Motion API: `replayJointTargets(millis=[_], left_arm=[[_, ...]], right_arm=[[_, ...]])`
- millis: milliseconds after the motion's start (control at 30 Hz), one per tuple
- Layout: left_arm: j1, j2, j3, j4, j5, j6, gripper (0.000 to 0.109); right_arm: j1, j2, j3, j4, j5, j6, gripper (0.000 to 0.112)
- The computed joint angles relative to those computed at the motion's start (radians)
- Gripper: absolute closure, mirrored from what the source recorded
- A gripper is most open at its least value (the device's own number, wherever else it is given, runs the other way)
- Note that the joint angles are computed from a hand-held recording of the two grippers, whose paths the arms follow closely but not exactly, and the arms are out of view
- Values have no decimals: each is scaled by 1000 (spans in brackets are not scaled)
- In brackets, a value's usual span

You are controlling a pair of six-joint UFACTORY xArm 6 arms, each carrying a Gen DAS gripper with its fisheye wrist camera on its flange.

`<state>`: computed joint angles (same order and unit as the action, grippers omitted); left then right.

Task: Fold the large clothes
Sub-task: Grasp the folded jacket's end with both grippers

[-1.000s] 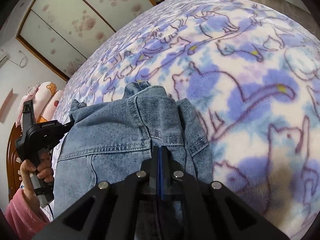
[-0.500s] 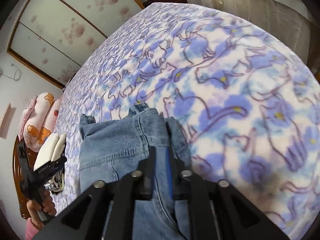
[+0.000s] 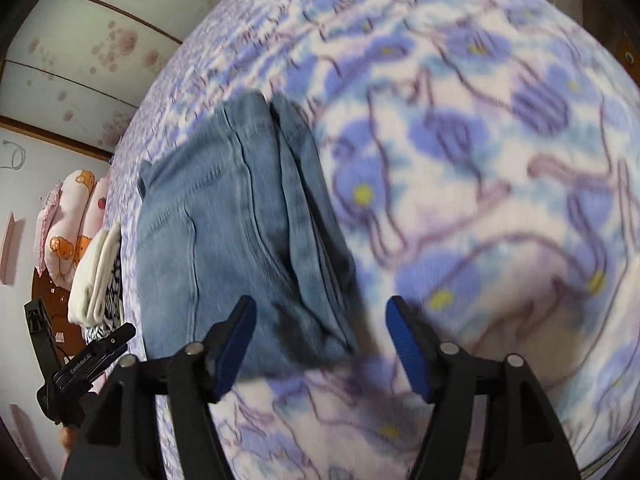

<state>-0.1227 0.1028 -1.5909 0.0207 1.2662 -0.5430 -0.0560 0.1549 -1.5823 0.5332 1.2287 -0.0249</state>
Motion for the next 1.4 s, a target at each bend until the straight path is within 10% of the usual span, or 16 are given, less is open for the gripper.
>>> replayJointTargets(millis=[833,1400], left_arm=[[88,31,81,-381,-38,187,8],[74,216,-82,-498,-52,257,6]], right_arm=[[-46,310,-314,244,248,-129,9],[-33,443,-494,261,325,-66,9]])
